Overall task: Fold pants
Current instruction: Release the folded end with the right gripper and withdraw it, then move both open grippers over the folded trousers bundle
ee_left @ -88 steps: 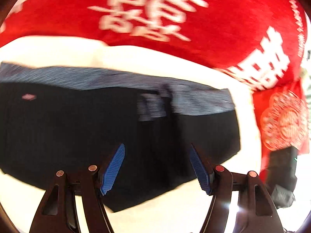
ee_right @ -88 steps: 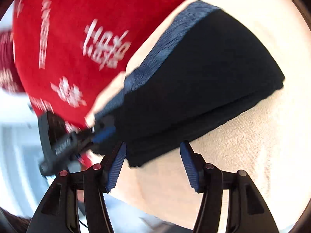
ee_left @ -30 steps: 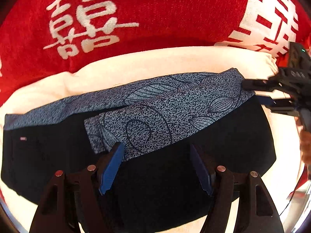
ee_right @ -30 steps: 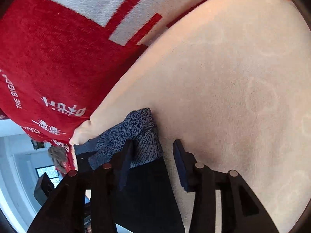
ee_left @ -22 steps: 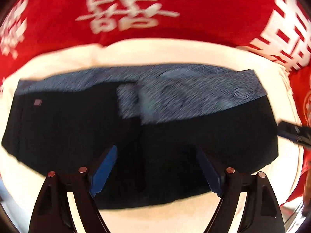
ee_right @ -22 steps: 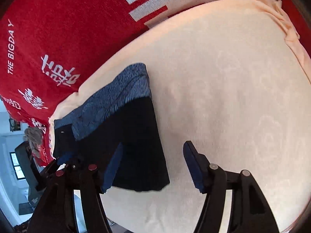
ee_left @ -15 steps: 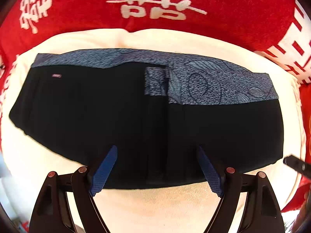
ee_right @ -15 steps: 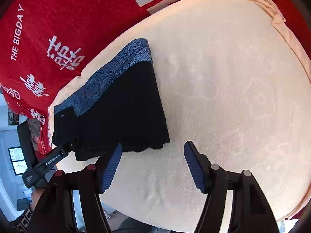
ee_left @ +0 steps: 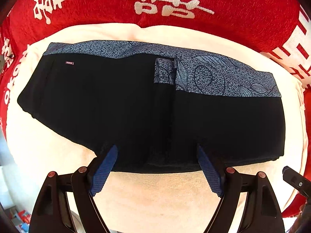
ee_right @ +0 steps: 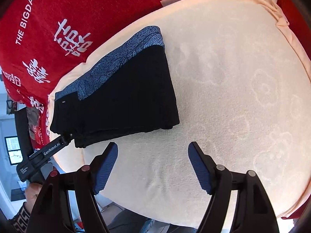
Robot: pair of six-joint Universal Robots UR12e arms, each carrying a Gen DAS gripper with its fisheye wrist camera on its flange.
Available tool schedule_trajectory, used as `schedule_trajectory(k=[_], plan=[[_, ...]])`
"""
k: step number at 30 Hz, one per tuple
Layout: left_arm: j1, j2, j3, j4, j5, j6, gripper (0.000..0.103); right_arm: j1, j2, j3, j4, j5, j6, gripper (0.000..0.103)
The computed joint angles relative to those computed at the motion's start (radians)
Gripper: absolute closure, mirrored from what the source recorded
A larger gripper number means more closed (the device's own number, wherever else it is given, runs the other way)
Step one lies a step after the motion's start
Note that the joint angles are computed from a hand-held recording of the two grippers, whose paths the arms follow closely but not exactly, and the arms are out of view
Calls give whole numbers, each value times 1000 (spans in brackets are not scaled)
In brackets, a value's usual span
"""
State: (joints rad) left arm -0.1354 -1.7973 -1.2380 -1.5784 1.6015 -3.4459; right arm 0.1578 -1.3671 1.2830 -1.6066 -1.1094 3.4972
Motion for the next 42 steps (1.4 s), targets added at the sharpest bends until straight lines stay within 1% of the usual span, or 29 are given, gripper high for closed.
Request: schedule_trajectory(k=[2, 4, 6, 9, 11, 13, 16, 22, 26, 30, 32, 37, 40, 42], plan=[[13, 7, -12, 13, -24, 28, 19, 15, 0, 0, -19, -15, 38, 25], [35, 15, -27, 28, -77, 69, 18, 39, 2, -9, -41, -40, 79, 25], [49, 20, -32, 29, -111, 100, 18, 69, 14, -30, -57, -70, 108, 25], [67, 29, -31, 17, -106, 168, 18, 115, 38, -72, -66, -115, 136, 25], [88, 42, -39, 11, -105, 219, 18, 141, 55, -94, -78, -136, 162, 25], [116, 57, -54, 5, -111, 250, 18, 166, 79, -124, -81, -147, 184, 25], [157, 78, -81, 7, -107, 273, 19, 201, 123, -181, -63, -163, 192, 25], [232, 106, -134, 12, -131, 259, 19, 260, 211, -310, -2, -206, 145, 25], [259, 117, -158, 24, -132, 258, 19, 277, 262, -381, 48, -198, 109, 25], [281, 125, -174, 32, -142, 234, 19, 293, 300, -433, 99, -213, 46, 23], [292, 127, -181, 38, -147, 219, 19, 291, 304, -436, 113, -193, 45, 23], [318, 131, -193, 48, -132, 167, 19, 296, 308, -444, 139, -204, 29, 23], [329, 128, -197, 48, -120, 150, 18, 297, 313, -450, 158, -203, 23, 22], [336, 129, -202, 54, -124, 140, 19, 299, 316, -455, 169, -205, 19, 21]])
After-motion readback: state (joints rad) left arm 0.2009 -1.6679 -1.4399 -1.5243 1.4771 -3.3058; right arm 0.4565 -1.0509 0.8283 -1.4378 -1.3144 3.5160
